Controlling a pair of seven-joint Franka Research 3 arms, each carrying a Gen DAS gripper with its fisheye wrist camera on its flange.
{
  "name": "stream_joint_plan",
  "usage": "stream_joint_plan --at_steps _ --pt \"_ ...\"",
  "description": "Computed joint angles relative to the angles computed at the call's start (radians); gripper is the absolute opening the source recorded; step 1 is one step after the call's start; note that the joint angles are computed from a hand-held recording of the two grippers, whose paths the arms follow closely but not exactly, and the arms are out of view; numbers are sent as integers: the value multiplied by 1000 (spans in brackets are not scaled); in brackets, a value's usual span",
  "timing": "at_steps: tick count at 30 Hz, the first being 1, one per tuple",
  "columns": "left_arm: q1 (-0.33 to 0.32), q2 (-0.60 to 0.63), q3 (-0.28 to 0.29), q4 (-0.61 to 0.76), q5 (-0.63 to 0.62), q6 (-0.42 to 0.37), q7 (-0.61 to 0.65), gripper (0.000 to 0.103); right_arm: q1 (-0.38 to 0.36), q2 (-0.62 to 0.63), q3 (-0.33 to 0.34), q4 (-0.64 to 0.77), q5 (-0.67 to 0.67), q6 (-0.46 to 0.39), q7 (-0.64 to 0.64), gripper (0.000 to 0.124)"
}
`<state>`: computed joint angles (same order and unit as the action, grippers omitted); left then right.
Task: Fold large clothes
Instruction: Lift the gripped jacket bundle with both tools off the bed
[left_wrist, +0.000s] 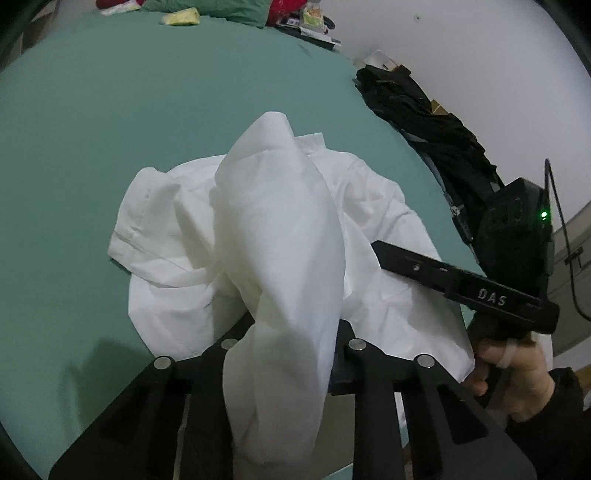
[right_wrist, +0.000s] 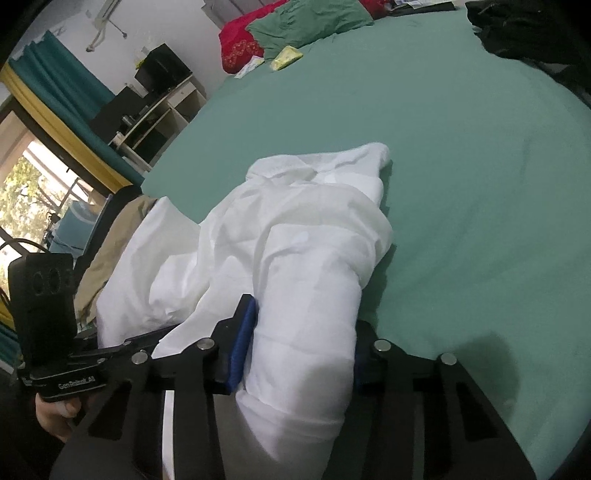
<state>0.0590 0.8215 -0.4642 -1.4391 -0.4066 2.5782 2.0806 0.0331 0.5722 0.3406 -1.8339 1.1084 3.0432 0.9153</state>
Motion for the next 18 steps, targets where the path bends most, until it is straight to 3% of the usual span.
stream_joint_plan --at_steps 3,6,7,9,11,12,15,18 --pt "-1 -5 7 -3 -8 -2 -33 23 -8 -7 1 -11 4 -16 6 55" --pt "-12 -9 16 -15 -2 23 -59 23 -81 19 86 6 157 -7 -144 58" --pt "-20 -8 21 -16 7 34 -67 23 -65 20 74 10 164 -2 -153 58" --pt "-19 -18 23 -34 21 56 -71 23 -16 19 30 15 133 -1 -135 53" --pt "-3 -34 10 -61 24 77 -59 23 -41 19 59 21 206 -2 -188 34" --pt "1 -43 3 -73 27 89 -52 23 -66 17 87 25 287 -1 -264 31" --pt "17 -64 -18 -98 23 104 -41 22 -22 -12 64 20 329 45 -324 25" --pt "60 -94 -54 -135 -8 119 3 19 7 -47 70 35 455 118 -499 23"
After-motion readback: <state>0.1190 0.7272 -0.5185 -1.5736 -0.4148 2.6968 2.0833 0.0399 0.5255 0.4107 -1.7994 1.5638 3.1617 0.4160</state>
